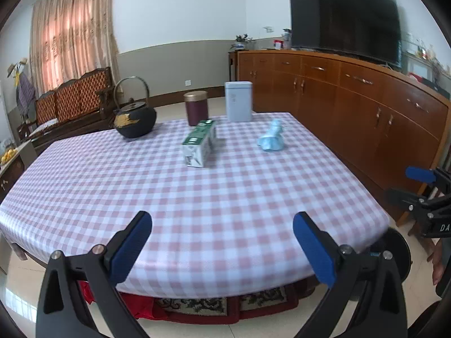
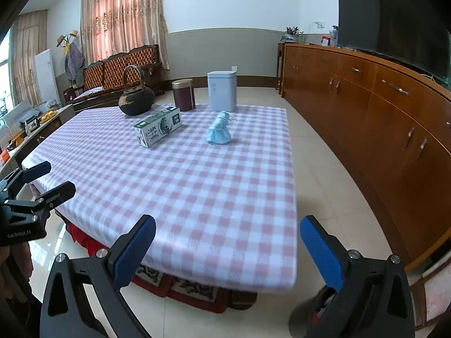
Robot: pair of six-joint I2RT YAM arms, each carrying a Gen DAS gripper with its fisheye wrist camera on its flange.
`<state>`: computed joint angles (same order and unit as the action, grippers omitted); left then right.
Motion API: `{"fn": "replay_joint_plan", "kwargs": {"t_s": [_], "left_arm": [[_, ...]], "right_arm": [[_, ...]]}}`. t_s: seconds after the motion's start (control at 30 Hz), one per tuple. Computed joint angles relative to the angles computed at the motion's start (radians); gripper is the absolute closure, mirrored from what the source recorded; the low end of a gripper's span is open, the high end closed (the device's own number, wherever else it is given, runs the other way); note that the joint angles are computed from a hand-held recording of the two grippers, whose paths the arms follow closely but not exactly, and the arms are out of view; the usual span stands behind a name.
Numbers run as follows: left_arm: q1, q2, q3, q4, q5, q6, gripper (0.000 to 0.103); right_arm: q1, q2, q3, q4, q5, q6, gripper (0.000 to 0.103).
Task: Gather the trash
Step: 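Move both tools back to the table toward the carton and mask, then grasp the blue face mask with the right tool while the left tool grasps the green milk carton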
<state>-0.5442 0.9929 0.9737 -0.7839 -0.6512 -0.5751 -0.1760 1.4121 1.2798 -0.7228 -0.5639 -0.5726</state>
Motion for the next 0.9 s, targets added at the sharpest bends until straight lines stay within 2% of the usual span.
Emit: {"fn": "replay_joint_plan", "kwargs": {"t_s": [0.13, 0.23, 0.5, 0.7, 0.9], "left_arm": [[0.176, 0.008, -0.032, 0.088, 0.117, 0.107, 0.003], [0.262, 0.031, -0.043, 0.152, 0.183, 0.169, 0.007], [0.386, 0.154, -0.020, 0.270, 0.285, 0.250, 0.011], [0.462, 0.305, 0.040, 0.344, 0.341, 0.301, 0.011], [0.534, 0.471, 0.139, 0.401, 0.407, 0.343, 0.011]], "right_arm": [[0.076, 0.066, 0.053, 0.035, 0.050, 0.062, 0.000], [0.140, 0.119, 0.093, 0.070, 0.098, 0.097, 0.000], [0.246, 0.291, 0.231, 0.106, 0.171, 0.153, 0.009], [0.306, 0.500, 0.450, 0.066, 0.214, 0.212, 0.011], [0.363, 0.759, 0.787, -0.070, 0.275, 0.238, 0.011]]}}
